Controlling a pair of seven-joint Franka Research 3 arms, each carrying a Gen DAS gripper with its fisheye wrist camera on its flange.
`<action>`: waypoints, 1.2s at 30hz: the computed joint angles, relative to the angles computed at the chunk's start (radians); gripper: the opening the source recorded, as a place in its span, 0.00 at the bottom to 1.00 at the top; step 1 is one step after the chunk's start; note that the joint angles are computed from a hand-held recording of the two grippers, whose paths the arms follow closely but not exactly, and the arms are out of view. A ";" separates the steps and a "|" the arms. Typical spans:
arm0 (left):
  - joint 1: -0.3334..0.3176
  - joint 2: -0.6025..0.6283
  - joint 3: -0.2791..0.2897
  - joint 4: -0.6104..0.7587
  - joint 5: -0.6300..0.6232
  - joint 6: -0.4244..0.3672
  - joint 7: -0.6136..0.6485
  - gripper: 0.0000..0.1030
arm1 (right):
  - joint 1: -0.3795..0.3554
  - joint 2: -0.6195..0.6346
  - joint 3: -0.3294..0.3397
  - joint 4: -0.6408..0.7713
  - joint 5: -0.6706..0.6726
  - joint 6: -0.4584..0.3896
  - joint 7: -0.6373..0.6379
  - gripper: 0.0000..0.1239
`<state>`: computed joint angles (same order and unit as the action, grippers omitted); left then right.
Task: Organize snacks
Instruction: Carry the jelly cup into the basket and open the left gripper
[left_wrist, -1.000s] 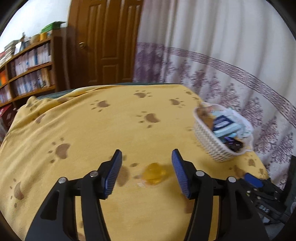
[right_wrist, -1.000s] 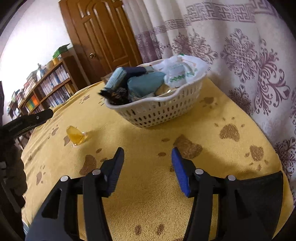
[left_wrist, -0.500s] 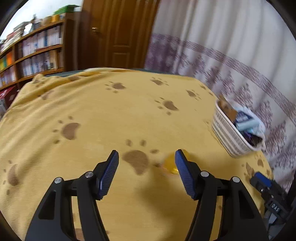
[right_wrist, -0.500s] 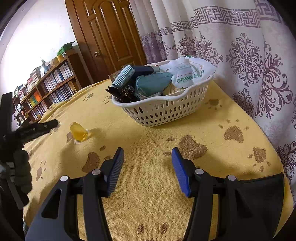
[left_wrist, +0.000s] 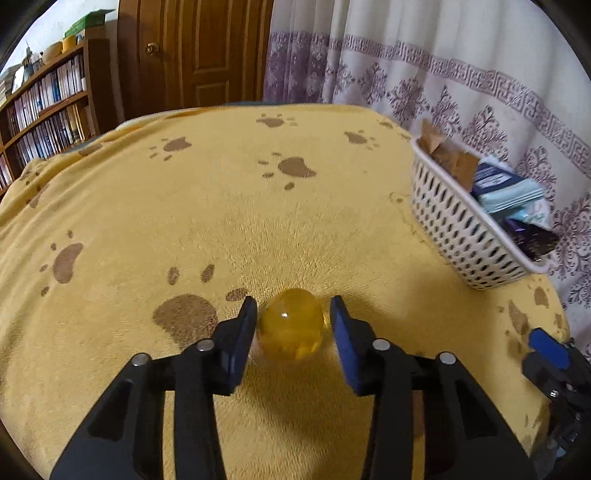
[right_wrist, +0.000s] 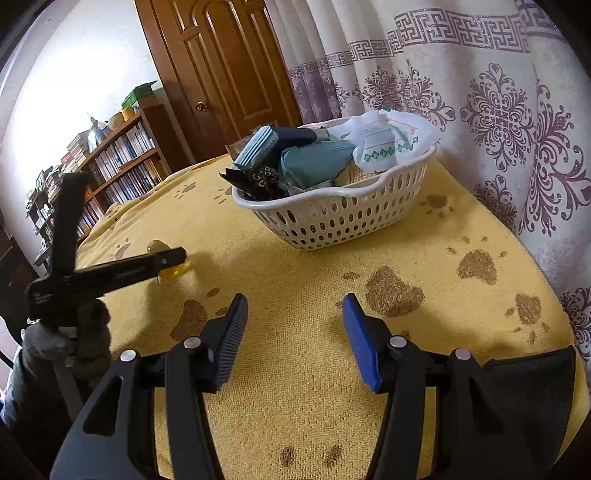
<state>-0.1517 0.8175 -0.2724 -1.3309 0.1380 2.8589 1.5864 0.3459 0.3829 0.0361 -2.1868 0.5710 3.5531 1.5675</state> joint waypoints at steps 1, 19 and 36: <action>-0.014 -0.001 0.018 -0.001 0.010 0.009 -0.012 0.34 | -0.007 0.000 0.005 -0.001 -0.008 0.002 0.005 0.45; 0.064 -0.162 -0.140 -0.200 0.022 0.190 0.066 0.33 | -0.050 -0.002 0.038 -0.022 -0.088 0.038 0.062 0.45; -0.016 -0.017 -0.269 0.078 -0.079 0.012 0.372 0.33 | -0.122 -0.006 0.081 -0.049 -0.232 0.067 0.180 0.45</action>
<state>-0.1679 0.8005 -0.5413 -1.2532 0.0589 2.8710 1.9581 0.2241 0.3769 0.1174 -2.2359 0.3391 3.6201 1.7474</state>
